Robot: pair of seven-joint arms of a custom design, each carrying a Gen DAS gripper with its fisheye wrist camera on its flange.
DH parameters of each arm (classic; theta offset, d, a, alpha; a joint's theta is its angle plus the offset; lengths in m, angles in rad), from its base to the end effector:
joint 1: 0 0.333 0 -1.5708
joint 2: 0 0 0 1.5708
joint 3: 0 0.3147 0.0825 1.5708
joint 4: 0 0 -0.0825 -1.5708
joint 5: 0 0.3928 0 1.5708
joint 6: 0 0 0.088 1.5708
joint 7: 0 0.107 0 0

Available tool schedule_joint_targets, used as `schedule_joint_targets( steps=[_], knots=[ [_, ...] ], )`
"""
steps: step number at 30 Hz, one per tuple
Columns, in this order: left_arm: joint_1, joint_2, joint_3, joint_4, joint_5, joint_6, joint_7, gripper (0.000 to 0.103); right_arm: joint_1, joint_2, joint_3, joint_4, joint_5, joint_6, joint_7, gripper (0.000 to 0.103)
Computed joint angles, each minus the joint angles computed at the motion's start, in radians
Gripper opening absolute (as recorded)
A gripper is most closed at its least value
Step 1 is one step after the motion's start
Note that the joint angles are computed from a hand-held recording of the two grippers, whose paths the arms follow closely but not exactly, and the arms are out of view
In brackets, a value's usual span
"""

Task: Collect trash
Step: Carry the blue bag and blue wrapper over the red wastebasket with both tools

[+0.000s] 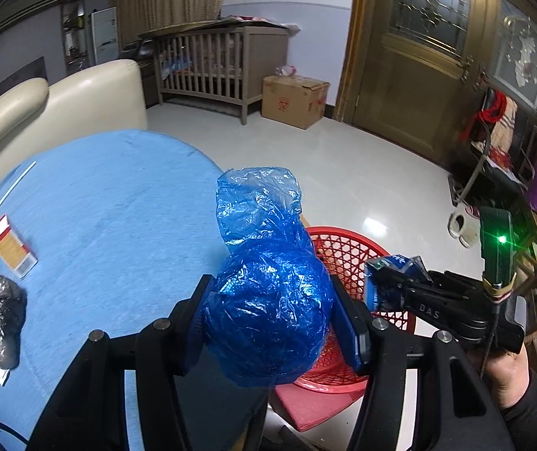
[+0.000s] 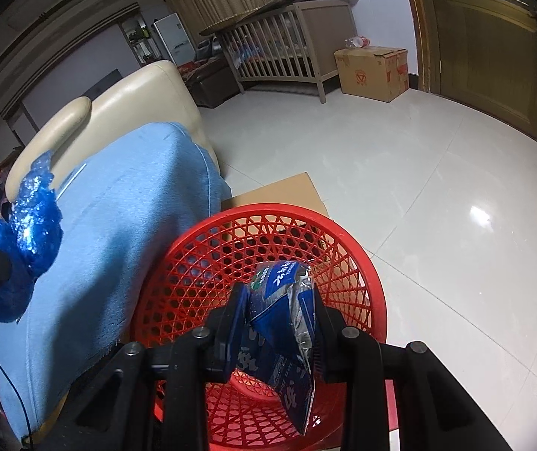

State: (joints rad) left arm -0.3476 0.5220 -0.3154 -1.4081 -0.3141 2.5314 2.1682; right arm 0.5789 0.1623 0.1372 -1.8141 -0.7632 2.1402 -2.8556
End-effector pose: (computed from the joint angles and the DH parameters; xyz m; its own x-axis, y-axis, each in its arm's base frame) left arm 0.6284 -0.4194 0.4789 -0.8377 -0.5405 0.0786 -0.4509 0.6031 -0.6580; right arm 0.5007 0.3911 0.4710 -0.6326 -0.7458 -0.2086 -0.5309 0.6137 -0.5843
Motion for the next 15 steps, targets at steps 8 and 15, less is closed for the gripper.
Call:
schedule_joint_targets(
  steps=[8, 15],
  knots=[
    [-0.008, -0.002, 0.001, -0.004, 0.008, -0.025, 0.004, 0.060, -0.010, -0.004, -0.002, -0.014, 0.024, 0.008, 0.001, 0.035],
    [-0.018, 0.002, 0.006, -0.001, 0.022, -0.039, -0.005, 0.060, -0.019, -0.012, -0.005, -0.028, 0.031, 0.014, 0.021, 0.042]
  ],
)
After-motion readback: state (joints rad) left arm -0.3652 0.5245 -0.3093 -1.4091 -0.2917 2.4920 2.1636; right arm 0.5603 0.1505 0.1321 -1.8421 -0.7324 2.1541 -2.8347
